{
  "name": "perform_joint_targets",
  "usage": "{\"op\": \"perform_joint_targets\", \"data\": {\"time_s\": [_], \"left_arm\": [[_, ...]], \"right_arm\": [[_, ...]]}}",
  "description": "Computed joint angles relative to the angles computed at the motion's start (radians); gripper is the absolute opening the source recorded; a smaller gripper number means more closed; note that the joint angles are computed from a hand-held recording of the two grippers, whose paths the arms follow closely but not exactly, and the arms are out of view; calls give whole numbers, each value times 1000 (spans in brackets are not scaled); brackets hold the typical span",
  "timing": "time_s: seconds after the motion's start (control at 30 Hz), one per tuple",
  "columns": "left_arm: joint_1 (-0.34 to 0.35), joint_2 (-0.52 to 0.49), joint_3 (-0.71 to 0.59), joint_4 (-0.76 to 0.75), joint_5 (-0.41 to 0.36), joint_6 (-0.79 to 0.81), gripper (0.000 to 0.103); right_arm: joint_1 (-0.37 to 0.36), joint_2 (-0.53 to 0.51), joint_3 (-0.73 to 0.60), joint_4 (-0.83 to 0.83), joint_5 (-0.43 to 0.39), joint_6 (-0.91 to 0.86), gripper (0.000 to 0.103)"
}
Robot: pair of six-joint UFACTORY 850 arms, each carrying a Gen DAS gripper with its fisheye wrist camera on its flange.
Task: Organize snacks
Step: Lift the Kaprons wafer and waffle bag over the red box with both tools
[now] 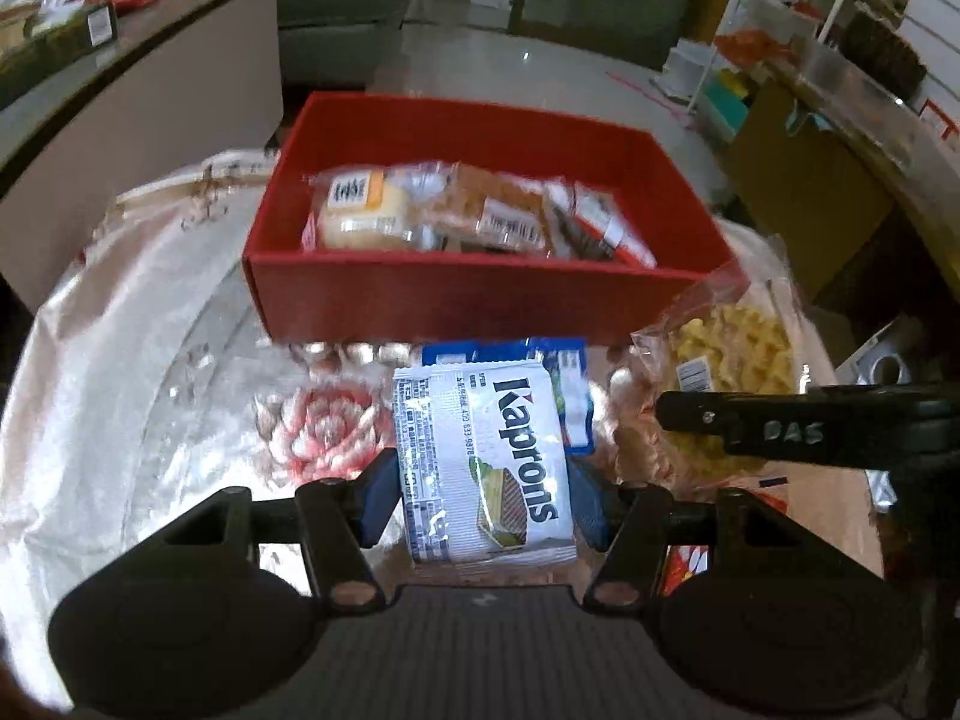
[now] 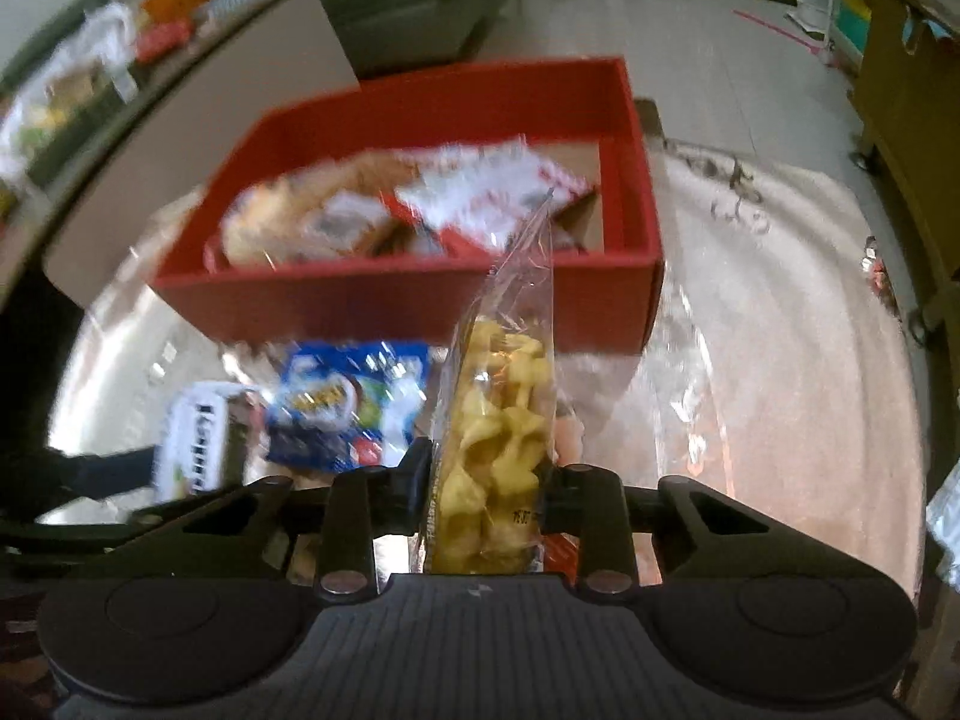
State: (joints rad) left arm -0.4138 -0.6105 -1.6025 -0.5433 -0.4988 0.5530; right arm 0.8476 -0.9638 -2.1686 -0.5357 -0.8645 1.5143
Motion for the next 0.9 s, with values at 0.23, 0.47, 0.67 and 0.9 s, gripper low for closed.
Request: {"op": "perform_joint_targets", "data": {"time_s": [0.23, 0.47, 0.67, 0.9], "left_arm": [[11, 12, -20, -130, 14, 98, 51], [2, -16, -76, -115, 44, 74, 51], [-15, -55, -144, -64, 98, 31, 51], [-23, -129, -255, 4, 100, -44, 51]], "right_arm": [[18, 122, 162, -162, 89, 206, 38], [15, 139, 167, -267, 115, 289, 38], [1, 120, 127, -309, 127, 300, 38], [-24, 100, 94, -351, 124, 328, 38]]}}
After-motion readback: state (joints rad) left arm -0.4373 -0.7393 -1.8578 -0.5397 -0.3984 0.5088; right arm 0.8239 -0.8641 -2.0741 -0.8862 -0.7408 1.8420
